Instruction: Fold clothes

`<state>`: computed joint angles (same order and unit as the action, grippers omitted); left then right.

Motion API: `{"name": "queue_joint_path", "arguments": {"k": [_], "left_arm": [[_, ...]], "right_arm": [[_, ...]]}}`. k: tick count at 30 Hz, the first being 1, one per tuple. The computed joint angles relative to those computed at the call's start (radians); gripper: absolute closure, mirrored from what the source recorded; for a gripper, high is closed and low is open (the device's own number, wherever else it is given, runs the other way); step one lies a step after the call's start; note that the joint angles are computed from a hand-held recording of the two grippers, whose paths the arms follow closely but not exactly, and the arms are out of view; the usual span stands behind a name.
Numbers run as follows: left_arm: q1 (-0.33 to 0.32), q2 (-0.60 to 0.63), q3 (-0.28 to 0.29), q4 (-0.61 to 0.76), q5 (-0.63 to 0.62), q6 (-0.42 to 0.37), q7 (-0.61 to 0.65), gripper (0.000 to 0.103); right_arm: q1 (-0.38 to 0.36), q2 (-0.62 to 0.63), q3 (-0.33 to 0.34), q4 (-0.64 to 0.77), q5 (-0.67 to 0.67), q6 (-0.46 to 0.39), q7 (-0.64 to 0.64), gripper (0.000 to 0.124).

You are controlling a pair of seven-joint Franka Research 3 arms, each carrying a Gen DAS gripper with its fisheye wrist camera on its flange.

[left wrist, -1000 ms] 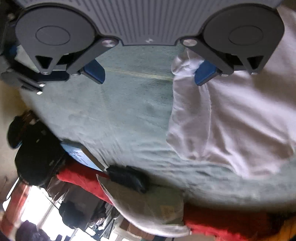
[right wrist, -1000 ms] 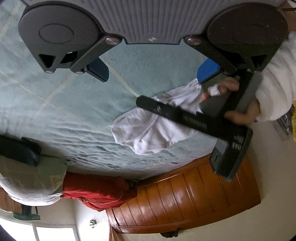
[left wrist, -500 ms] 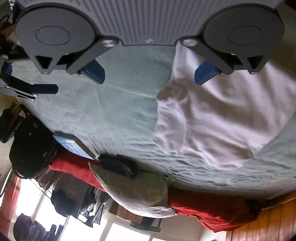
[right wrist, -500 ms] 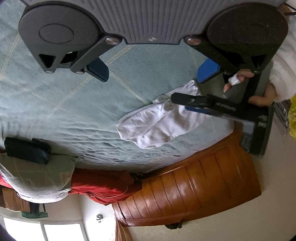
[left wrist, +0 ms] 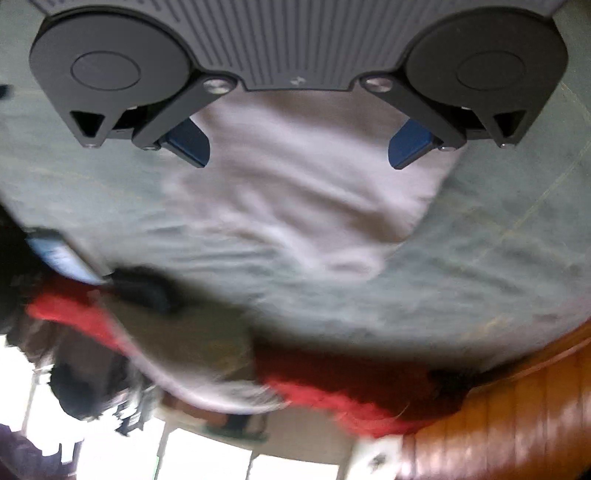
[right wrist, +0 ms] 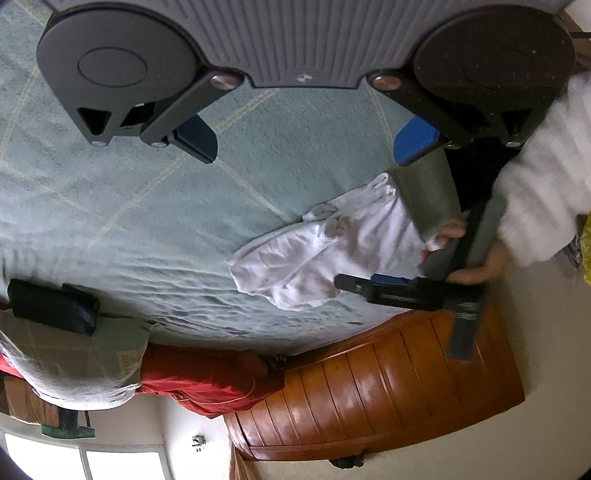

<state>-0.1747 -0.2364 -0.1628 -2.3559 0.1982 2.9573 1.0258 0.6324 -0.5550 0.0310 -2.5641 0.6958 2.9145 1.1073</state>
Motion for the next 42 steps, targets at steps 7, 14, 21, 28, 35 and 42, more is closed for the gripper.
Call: {"name": "queue_joint_path", "arguments": {"k": [7,14,21,28,35,42], "left_arm": [[-0.032,-0.135,-0.011,-0.115,-0.014,0.013,-0.062,0.001],[-0.302,-0.215,0.066,-0.220,-0.140,0.034,0.085,0.001],[-0.194,-0.194,-0.072,-0.152,-0.046,-0.048,0.015,0.001],[-0.135,-0.059,-0.104,-0.017,0.060,-0.005,-0.010,0.001],[-0.140,0.015,-0.102,0.040,0.066,-0.067,-0.034,0.001],[-0.119,0.144,-0.088,0.222,0.084,-0.084,0.020,0.001]], "right_arm": [[0.005,-0.004,-0.012,-0.006,0.011,-0.001,0.005,0.021],[-0.010,-0.005,0.013,-0.006,0.000,-0.023,0.019,0.021],[-0.068,-0.074,0.059,-0.043,-0.081,-0.043,0.104,0.021],[-0.090,-0.112,0.072,-0.071,-0.141,-0.049,0.175,0.021],[-0.121,-0.148,0.082,-0.093,-0.203,-0.079,0.242,0.021],[-0.112,-0.150,0.072,-0.103,-0.221,-0.079,0.262,0.021]]}}
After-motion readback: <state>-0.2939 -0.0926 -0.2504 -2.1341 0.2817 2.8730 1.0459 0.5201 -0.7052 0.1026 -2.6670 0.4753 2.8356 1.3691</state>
